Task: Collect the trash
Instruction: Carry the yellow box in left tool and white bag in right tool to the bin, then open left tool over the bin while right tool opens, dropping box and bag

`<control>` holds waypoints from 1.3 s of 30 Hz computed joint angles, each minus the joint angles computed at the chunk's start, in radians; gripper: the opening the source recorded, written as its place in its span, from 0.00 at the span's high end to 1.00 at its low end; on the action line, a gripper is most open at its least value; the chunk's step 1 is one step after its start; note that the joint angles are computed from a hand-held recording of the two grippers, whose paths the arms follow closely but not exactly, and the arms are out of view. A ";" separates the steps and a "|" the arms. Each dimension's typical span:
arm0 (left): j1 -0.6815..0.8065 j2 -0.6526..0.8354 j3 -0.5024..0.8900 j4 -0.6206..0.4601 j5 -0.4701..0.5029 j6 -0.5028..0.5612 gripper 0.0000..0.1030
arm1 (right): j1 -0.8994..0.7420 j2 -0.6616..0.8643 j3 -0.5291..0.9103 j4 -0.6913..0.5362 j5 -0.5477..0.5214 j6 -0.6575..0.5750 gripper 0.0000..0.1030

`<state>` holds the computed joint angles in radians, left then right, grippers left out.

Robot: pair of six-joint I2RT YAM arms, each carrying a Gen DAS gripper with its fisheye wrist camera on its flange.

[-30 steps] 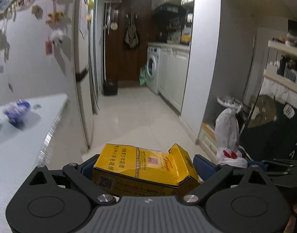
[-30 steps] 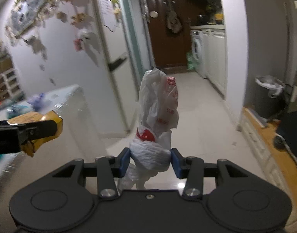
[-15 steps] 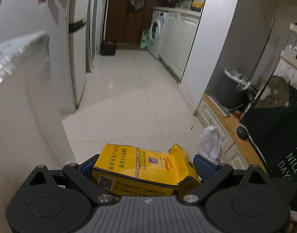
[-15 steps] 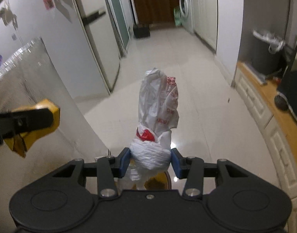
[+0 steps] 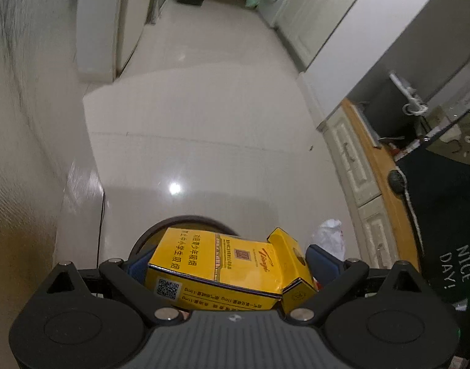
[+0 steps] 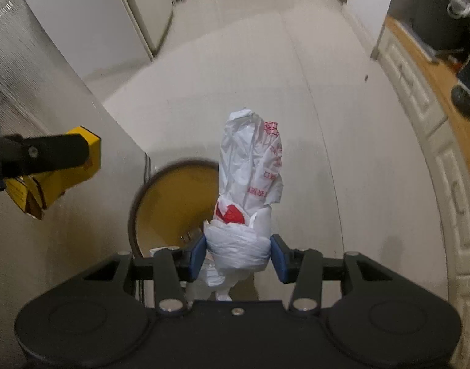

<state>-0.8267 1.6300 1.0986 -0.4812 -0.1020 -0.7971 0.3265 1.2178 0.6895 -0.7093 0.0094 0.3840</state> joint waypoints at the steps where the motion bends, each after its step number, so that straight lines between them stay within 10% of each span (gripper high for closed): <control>1: 0.009 0.013 -0.002 0.006 0.002 -0.002 0.05 | 0.003 0.016 0.001 0.004 -0.001 0.000 0.55; 13: 0.085 0.136 -0.053 0.086 0.045 -0.031 0.00 | 0.027 0.136 -0.001 0.093 -0.025 -0.040 0.55; 28: 0.114 0.187 -0.017 -0.065 0.001 0.066 0.00 | 0.049 0.284 0.011 0.238 -0.065 -0.024 0.53; 32: 0.117 0.181 -0.019 -0.080 0.006 0.064 0.00 | 0.052 0.294 -0.005 0.282 -0.099 0.004 0.17; 39: 0.108 0.200 0.000 -0.131 0.030 0.078 0.00 | 0.077 0.322 0.030 0.194 -0.061 -0.035 0.17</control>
